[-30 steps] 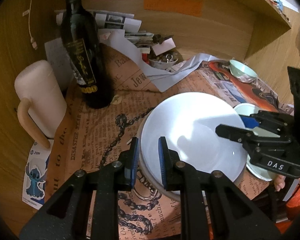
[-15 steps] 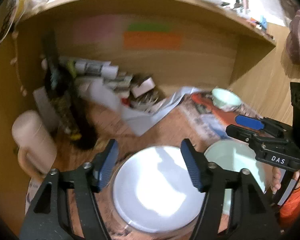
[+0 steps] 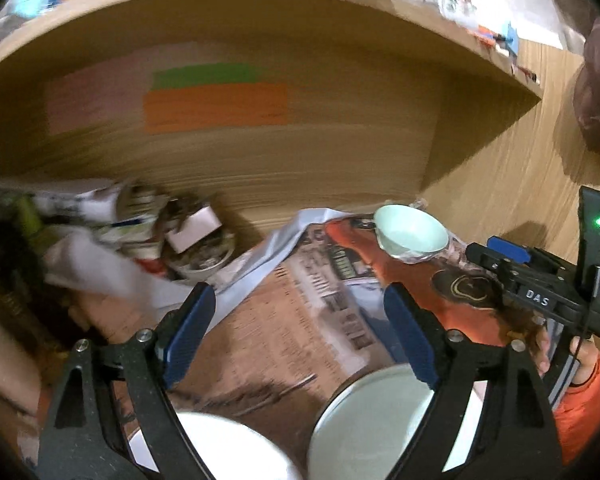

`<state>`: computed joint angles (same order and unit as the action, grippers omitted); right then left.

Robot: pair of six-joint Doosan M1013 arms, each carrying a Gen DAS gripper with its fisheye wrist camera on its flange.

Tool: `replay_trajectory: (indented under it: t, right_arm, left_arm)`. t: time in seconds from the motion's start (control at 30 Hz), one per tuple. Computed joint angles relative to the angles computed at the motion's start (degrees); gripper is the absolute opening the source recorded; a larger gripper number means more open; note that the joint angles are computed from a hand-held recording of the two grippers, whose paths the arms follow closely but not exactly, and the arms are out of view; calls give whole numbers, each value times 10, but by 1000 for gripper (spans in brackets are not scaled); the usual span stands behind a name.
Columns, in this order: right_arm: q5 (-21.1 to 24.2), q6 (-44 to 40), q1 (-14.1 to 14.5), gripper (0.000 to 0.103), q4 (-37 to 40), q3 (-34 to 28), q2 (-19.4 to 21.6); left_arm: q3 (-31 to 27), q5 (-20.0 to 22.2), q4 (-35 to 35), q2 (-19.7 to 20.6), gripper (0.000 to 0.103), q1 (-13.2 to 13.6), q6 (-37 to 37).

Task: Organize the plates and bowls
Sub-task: 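Move both tools toward the small mint green bowl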

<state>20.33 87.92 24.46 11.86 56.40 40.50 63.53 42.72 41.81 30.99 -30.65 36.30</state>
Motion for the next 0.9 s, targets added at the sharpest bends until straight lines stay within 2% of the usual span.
replay_trajectory:
  t: [0.03, 0.13, 0.27, 0.43, 0.6, 0.83, 0.9]
  right_arm:
    - [10, 40, -2, 55, -37, -13, 8]
    - [43, 95, -7, 55, -84, -46, 29]
    - [92, 147, -11, 55, -133, -96, 60]
    - [154, 155, -20, 55, -119, -159, 97]
    - [219, 168, -22, 55, -128, -232, 140]
    - [245, 156, -33, 54, -62, -275, 166]
    - [253, 143, -37, 45, -35, -285, 172]
  left_arm:
    - [-18, 3, -22, 11, 87, 3, 26]
    - [-60, 7, -75, 37, 87, 11, 87]
    - [-143, 48, -163, 88, 87, 20, 178]
    - [-231, 117, -221, 143, 87, 27, 224]
    - [-292, 161, -236, 183, 87, 31, 244]
    - [-370, 207, -238, 227, 87, 34, 269]
    - [-392, 221, -242, 240, 87, 34, 278]
